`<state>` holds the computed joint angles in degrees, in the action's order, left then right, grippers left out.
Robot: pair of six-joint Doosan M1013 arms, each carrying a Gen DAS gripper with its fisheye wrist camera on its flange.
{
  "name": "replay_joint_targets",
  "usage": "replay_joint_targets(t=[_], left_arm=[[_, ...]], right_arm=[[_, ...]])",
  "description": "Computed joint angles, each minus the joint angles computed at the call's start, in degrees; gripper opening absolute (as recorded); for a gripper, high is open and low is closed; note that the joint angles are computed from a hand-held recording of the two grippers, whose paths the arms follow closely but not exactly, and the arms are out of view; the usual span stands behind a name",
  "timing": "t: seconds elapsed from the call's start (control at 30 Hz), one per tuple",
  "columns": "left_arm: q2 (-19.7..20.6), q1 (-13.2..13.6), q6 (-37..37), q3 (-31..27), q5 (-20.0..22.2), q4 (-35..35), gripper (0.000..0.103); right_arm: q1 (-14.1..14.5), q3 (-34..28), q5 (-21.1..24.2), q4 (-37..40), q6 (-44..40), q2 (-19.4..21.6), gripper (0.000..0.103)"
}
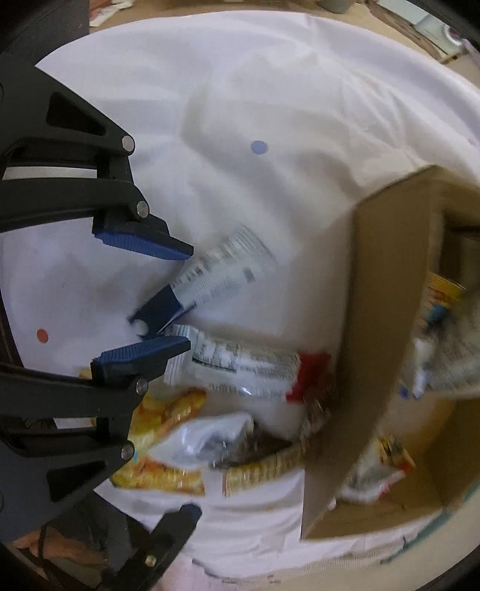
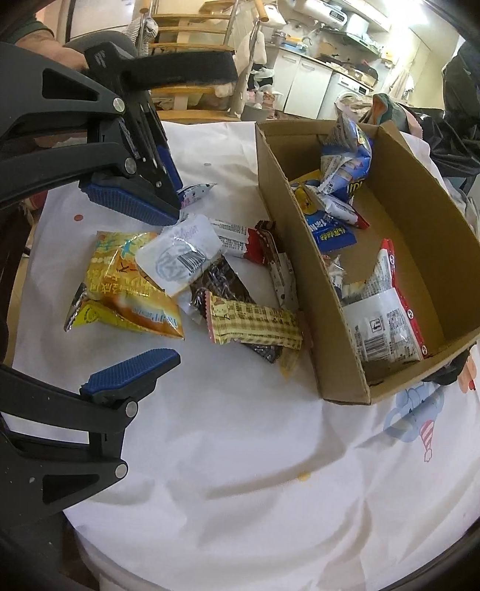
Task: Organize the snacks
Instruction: 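Grasp the white-blue tube packet with the left tool while the right tool grasps the yellow chip bag, then carry both packets over the box and open both tools to release them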
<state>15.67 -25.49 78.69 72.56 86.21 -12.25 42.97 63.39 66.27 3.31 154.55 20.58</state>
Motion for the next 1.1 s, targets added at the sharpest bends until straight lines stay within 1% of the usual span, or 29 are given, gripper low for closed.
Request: replay_joint_targets(t=[0.03, 0.07, 0.17, 0.23, 0.4, 0.47, 0.6, 0.7, 0.77, 0.83, 0.87, 0.93, 1.0, 1.1], left_arm=[[0.16, 0.00, -0.46, 0.00, 0.33, 0.52, 0.024], [0.33, -0.13, -0.58, -0.11, 0.61, 1.48, 0.015], [0.31, 0.42, 0.22, -0.10, 0.76, 0.91, 0.015], [-0.10, 0.11, 0.67, -0.04, 0.35, 2.76, 0.014], [-1.62, 0.45, 0.25, -0.22, -0.22, 5.07, 0.015], [-2.20, 0.51, -0.01, -0.24, -0.91, 6.23, 0.015], [-2.93, 0.48, 0.07, -0.54, -1.47, 4.96, 0.015], [-3.53, 0.97, 0.86, -0.40, -1.75, 4.61, 0.015], [-3.64, 1.70, 1.41, -0.20, -2.00, 3.96, 0.015], [-3.57, 1.85, 1.23, -0.37, -2.12, 3.80, 0.015], [-3.41, 1.98, 1.23, -0.41, -2.31, 3.64, 0.015], [-3.52, 2.47, 1.49, -0.75, -2.17, 3.41, 0.015], [-3.83, 1.86, 1.10, -0.17, -3.04, 3.82, 0.015], [-4.07, 1.66, 1.17, -0.45, -3.77, 4.98, 0.015]], right_arm=[[-0.04, 0.13, -0.02, 0.08, 0.13, -0.07, 0.072], [-0.06, 0.20, -0.05, 0.15, 0.18, -0.12, 0.072], [-0.11, 0.23, 0.25, 0.67, 0.06, -0.12, 0.072], [-0.15, 0.11, 0.96, 1.32, -0.20, 0.02, 0.072], [-0.38, 0.75, 1.15, 7.61, -3.36, 0.28, 0.072], [-0.12, -0.01, 2.86, 10.08, -4.63, 1.37, 0.072], [0.46, -2.43, 5.86, 10.16, -5.57, 3.65, 0.072], [0.85, -4.50, 7.85, 8.70, -7.61, 4.86, 0.063], [1.02, -4.90, 8.66, 8.48, -8.14, 5.01, 0.051], [0.86, -3.64, 6.72, 10.27, -7.94, 4.26, 0.047], [0.84, -2.55, 4.91, 11.79, -7.99, 3.60, 0.042], [0.86, -1.49, 2.88, 13.95, -8.30, 2.83, 0.040], [1.26, -0.45, 0.87, 15.29, -8.06, 2.18, 0.039], [2.07, 0.55, -2.23, 15.96, -7.97, 1.40, 0.037]])
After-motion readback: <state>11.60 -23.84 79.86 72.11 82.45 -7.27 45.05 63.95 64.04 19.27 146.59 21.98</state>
